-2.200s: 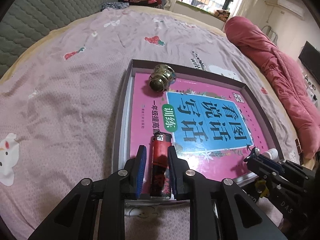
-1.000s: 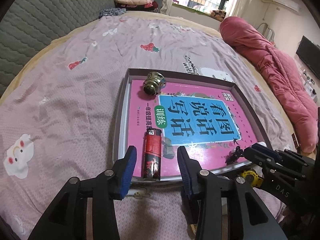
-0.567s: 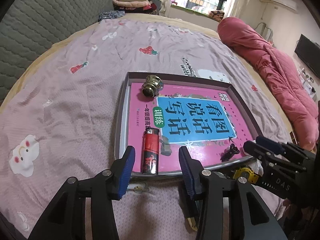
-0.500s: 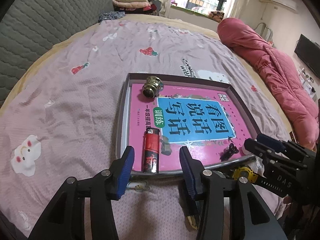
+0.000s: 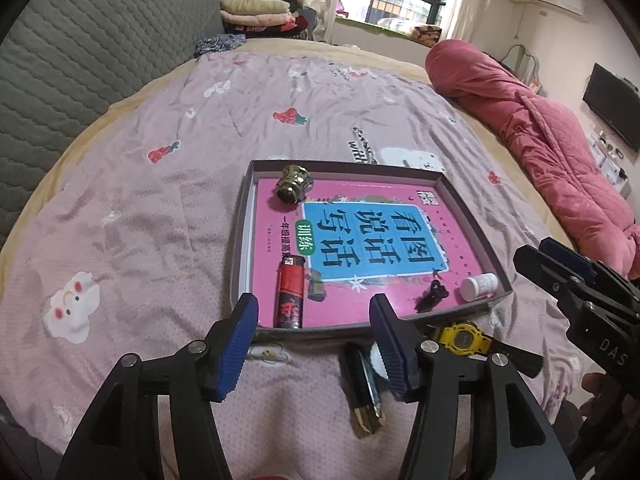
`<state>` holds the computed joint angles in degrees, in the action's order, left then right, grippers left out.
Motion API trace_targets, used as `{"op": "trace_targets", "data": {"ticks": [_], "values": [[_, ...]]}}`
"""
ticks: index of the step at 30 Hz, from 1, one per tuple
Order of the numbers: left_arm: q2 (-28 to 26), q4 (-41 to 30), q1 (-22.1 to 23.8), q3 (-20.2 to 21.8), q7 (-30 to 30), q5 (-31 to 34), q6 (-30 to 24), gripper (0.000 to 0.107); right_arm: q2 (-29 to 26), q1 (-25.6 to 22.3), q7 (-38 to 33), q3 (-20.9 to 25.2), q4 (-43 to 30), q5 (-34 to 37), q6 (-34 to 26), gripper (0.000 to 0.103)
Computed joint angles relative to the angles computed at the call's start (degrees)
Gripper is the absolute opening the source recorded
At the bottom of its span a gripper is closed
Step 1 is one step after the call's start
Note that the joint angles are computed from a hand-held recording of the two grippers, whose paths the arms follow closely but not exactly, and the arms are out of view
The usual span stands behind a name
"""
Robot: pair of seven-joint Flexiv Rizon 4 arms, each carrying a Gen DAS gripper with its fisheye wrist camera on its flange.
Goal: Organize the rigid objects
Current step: 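Withdraw both open tools from the tray back toward the remaining objects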
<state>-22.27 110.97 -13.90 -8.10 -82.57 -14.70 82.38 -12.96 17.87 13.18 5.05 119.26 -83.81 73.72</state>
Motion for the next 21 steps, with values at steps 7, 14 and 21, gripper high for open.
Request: {"op": "trace_targets", "data": {"ticks": [7,14,21], "values": [[2.03,1.64,-1.38,1.26,-0.92,1.69,-1.30,0.063,3.41,-1.73,6.27,0.65,2.82,-6.57,-0.05,0.059],[3.67,3.95,-2.20,1.76,-1.50,3.16,-2.16,0.063,4.61,-3.87,10.57,2.28,4.48,-11.32,2.67,0.064],[5.15,5.64,-2.49,1.70,-1.85,3.89,-2.92,0.063,6.13,-3.58,12.32,3.56,6.54,-12.91,2.64,0.064]]}}
